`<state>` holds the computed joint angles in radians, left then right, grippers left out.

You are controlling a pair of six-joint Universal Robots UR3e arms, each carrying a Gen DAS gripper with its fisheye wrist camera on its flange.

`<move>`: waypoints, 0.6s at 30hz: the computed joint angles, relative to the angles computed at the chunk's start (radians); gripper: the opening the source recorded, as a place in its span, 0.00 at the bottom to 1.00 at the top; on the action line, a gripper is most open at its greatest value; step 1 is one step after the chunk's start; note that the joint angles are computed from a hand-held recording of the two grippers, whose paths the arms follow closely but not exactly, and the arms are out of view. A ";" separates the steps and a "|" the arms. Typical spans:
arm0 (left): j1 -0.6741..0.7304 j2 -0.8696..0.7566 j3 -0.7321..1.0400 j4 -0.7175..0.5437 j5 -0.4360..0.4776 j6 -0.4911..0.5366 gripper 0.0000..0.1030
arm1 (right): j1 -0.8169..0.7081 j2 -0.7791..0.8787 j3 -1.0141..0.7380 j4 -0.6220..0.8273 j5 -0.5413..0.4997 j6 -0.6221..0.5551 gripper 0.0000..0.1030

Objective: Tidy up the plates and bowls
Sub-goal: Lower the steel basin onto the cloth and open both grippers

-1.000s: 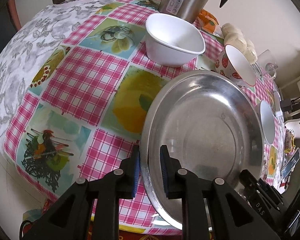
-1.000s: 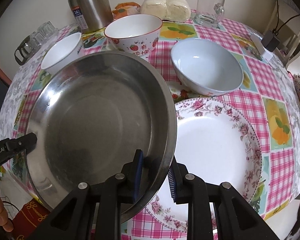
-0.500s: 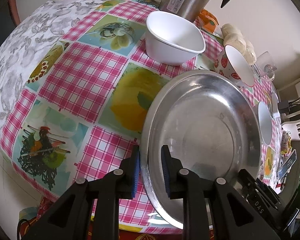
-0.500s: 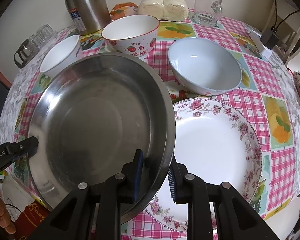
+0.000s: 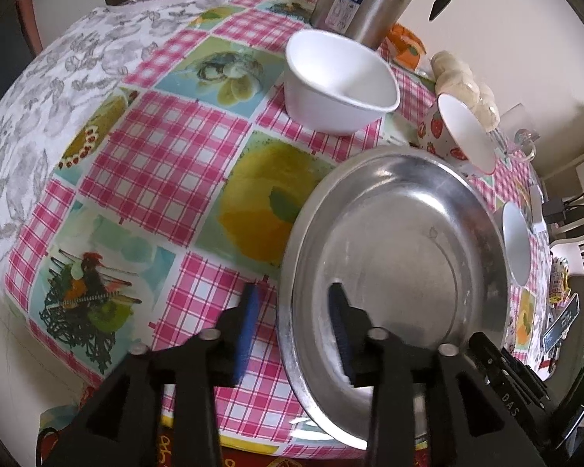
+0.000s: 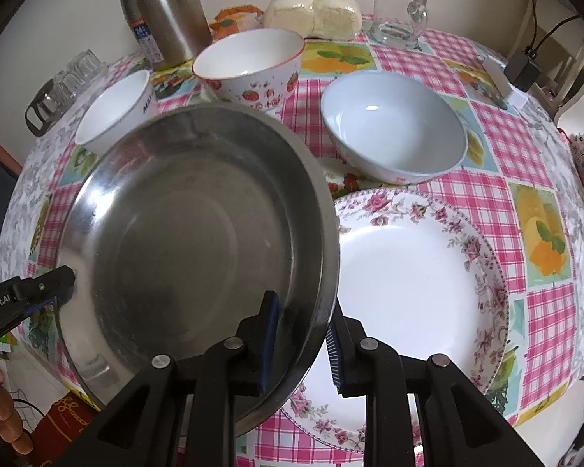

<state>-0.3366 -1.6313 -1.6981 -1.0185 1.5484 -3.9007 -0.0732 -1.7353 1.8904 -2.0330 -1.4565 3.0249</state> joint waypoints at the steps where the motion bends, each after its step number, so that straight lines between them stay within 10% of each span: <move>1: 0.001 0.005 -0.004 0.008 0.002 0.001 0.42 | -0.005 -0.004 0.001 -0.003 0.005 0.001 0.27; 6: -0.014 0.016 0.004 0.022 0.055 -0.009 0.47 | -0.011 -0.020 0.005 -0.026 0.006 0.004 0.29; 10: -0.030 0.002 0.035 -0.004 0.105 -0.013 0.58 | -0.018 -0.042 0.016 -0.063 0.002 0.018 0.57; 18: -0.058 -0.032 0.077 -0.047 0.165 -0.006 0.70 | -0.014 -0.048 0.028 -0.103 0.012 0.017 0.71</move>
